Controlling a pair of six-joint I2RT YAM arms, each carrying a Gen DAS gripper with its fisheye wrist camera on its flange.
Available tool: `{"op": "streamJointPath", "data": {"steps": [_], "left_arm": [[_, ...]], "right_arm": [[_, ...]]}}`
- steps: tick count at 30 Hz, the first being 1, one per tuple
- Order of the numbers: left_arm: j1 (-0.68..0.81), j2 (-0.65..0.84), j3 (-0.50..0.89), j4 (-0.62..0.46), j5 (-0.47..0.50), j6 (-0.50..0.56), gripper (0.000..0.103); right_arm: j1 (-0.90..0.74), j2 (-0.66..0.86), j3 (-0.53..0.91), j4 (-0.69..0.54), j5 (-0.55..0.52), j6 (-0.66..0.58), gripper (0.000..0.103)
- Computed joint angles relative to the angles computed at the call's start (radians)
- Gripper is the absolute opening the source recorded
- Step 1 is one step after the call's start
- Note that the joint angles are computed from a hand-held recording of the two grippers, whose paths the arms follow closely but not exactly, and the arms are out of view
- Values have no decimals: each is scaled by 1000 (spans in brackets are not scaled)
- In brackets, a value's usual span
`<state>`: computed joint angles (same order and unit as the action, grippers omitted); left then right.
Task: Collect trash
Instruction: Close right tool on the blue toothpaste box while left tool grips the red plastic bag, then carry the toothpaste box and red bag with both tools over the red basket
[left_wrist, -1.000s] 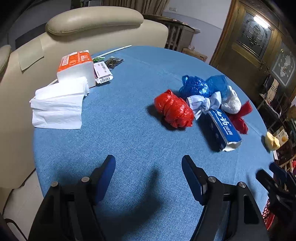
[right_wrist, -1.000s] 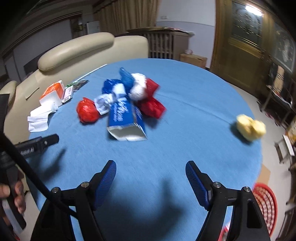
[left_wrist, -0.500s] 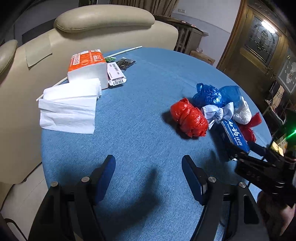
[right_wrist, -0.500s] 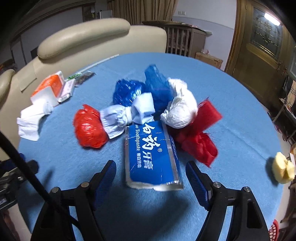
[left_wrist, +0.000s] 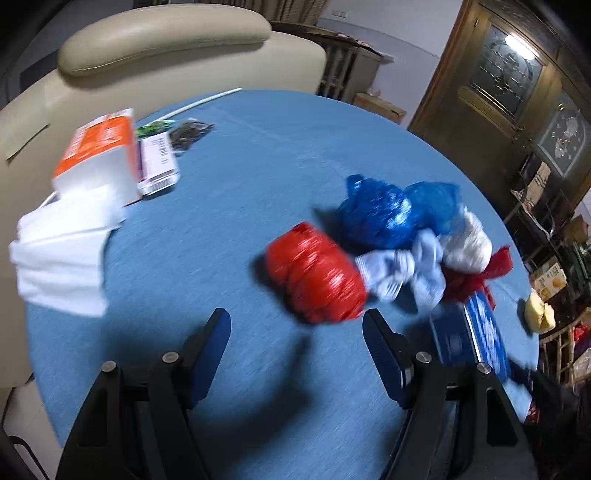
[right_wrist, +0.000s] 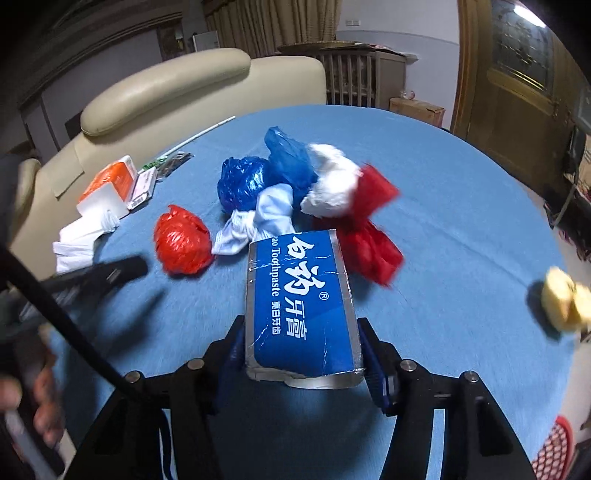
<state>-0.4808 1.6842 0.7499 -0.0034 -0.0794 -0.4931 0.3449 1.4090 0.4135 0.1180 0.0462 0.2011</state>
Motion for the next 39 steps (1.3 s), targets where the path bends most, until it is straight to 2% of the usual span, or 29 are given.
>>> {"op": "streamJointPath", "data": {"steps": [4,8,9,10,15,25,34,39], "left_arm": [[-1,90,100,-15,-13,-19,75],[16,184,176,-35,5,-15,74],[24,192,176,-28,27,-10,64],[35,190,171,-24,47,1,59],[18,101,87,-14,18,36,51],[-89,-181,-129,-33,-81,4,50],[-185,-304,-187,-95,-159,-24,50],[-212,-353,-213,-131,-188,-47,50]], "right_arm": [[-18,-139,-90,-41,-25,26,60],[-11,-210,-136,-63,-28,52,60],[-14,-229,-145,-72,-31,52,60],[-14,-246,-152,-79,-32,54,60],[-33,-327,-181,-114,-50,51,60],[-34,-466,-244,-161,-52,99,60],[-127,-746,-295,-358,-80,87,60],[-156,-806,-302,-393,-108,82,60]]}}
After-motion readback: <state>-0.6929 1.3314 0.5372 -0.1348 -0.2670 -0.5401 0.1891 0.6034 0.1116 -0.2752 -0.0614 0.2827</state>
